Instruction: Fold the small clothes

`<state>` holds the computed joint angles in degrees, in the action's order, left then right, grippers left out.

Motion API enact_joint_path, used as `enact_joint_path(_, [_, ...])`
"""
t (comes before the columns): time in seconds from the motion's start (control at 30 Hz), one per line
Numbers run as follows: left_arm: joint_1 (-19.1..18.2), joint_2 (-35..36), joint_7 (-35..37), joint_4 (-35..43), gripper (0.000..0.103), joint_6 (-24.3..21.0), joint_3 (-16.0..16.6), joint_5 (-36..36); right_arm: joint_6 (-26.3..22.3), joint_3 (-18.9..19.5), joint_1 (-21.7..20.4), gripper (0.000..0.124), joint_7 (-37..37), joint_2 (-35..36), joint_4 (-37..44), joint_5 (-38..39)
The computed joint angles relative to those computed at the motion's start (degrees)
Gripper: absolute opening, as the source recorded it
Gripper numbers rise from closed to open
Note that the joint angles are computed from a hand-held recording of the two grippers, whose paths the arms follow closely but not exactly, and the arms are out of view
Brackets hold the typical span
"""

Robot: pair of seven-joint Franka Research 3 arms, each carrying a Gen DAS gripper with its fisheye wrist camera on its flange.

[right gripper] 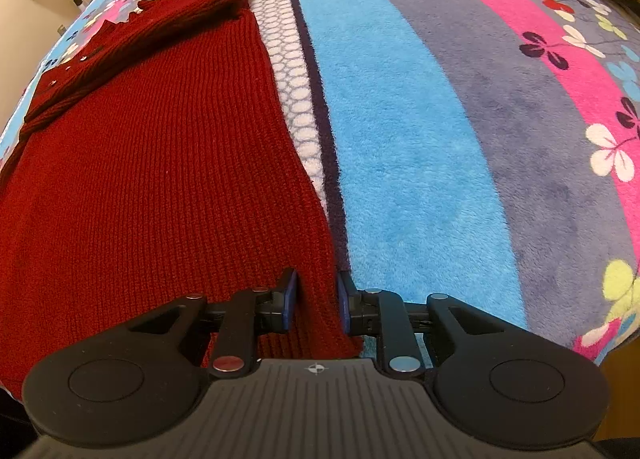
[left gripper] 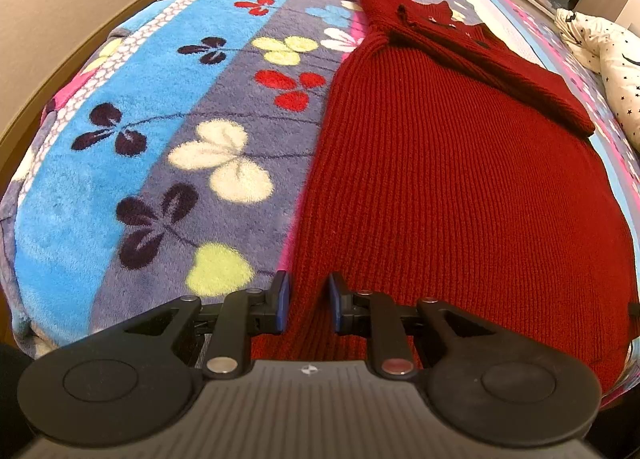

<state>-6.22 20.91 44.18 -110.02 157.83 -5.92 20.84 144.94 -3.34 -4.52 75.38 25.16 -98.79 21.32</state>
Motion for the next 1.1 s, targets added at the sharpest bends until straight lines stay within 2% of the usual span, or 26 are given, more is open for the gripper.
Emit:
enact_joint_path(0.23, [0.3,-0.2,0.6,-0.5,0.021,0.4,-0.4,-1.0,0.6,0.1,0.3,0.024,-0.9,-0.3,-0.6,-0.3])
enact_joint_path(0.33, [-0.4,-0.5,0.1,-0.9,0.012,1.2,0.2,0.3,0.3,0.6,-0.3,0.014,-1.8,-0.5,-0.6,1.0])
enact_joint_path(0.4, [-0.1,-1.3,-0.7,-2.4,0.011,4.5,0.3,0.5,1.0,1.4,-1.2,0.012,-3.1,-1.0,-1.0,3.4])
enact_joint_path(0.47, [0.9,-2.2,-0.7,-4.3,0.011,8.9,-0.3,-0.8,1.8,3.2,-3.3,0.011,-6.1,-1.7,-1.6,8.9])
enact_joint_path(0.53, [2.1,-2.6,0.6,-5.1,0.011,10.5,-1.6,-3.0,2.2,3.4,-4.0,0.011,-6.9,-2.0,-1.8,12.3])
enact_joint_path(0.6, [3.2,-2.1,2.7,-4.4,0.012,9.0,-3.1,-5.9,1.5,2.0,-2.8,0.013,-5.0,-1.6,-1.3,10.6])
enact_joint_path(0.77, [2.7,-1.8,3.5,-3.4,0.015,4.7,-2.9,-7.8,-0.8,-0.2,0.1,0.023,-2.5,-0.7,-0.8,2.6])
enact_joint_path(0.9, [2.2,-1.9,3.9,-3.0,0.026,1.5,-2.5,-8.5,-2.4,-0.1,0.0,0.024,-0.9,-0.3,0.3,1.7])
enact_joint_path(0.97, [1.9,-1.8,3.7,-3.0,0.027,0.7,-2.3,-8.3,-2.3,0.0,0.0,0.024,-1.4,-0.4,0.1,1.1])
enact_joint_path(1.07, [1.5,-1.7,3.9,-2.8,0.026,0.9,-2.1,-7.5,-2.0,0.2,-0.2,0.024,-1.9,-0.7,-0.4,1.4])
enact_joint_path(1.1, [1.4,-1.7,4.1,-2.9,0.015,1.3,-2.1,-7.2,-2.0,0.3,-0.5,0.021,-2.3,-0.9,-0.7,1.8])
